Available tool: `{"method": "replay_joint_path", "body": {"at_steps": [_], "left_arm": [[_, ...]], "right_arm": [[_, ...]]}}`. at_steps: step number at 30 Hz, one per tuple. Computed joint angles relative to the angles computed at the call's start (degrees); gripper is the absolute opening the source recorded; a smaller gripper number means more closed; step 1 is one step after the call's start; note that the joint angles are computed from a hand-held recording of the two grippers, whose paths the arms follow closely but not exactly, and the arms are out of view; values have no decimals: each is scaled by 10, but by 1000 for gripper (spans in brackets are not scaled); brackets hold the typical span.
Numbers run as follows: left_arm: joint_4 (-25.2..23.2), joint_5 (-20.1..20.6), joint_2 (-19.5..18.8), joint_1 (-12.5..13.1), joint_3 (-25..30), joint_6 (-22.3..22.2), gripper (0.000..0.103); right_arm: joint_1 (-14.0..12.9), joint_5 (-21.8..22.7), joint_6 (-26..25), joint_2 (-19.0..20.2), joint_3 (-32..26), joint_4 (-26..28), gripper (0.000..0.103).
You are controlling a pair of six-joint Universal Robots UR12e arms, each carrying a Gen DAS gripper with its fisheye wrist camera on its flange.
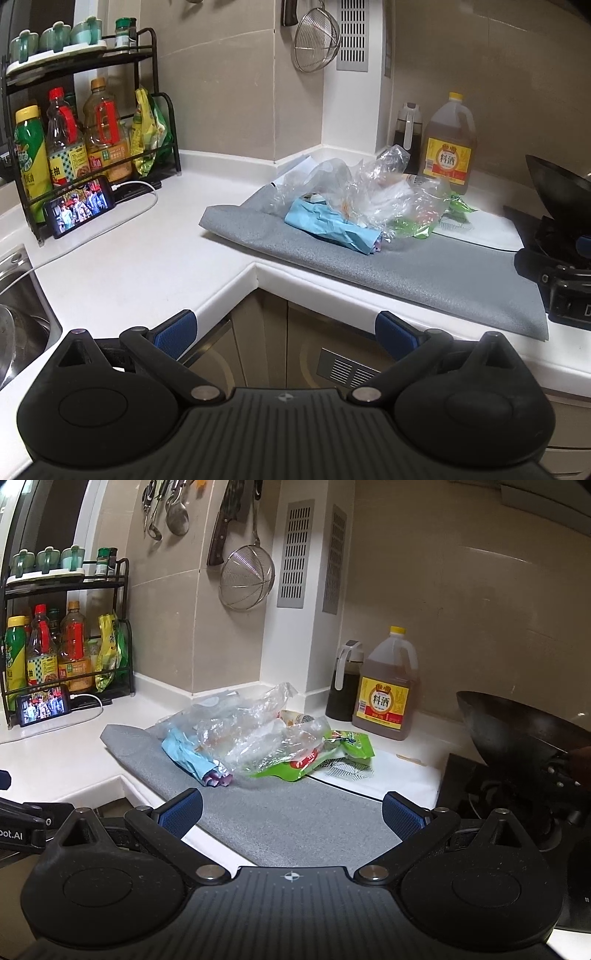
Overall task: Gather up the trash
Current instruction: 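Move the right tool toward the clear plastic bags on the grey mat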
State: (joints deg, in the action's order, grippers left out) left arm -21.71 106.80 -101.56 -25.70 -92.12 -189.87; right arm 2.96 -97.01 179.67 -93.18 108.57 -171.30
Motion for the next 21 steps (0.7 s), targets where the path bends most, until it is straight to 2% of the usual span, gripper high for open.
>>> {"method": "replay_joint_path", "body": {"at_steps": [21], "left_arm": [[-34,-3,-5,4,10,-3,103]], "right_arm": [[-10,16,19,0,4,6,103]]}}
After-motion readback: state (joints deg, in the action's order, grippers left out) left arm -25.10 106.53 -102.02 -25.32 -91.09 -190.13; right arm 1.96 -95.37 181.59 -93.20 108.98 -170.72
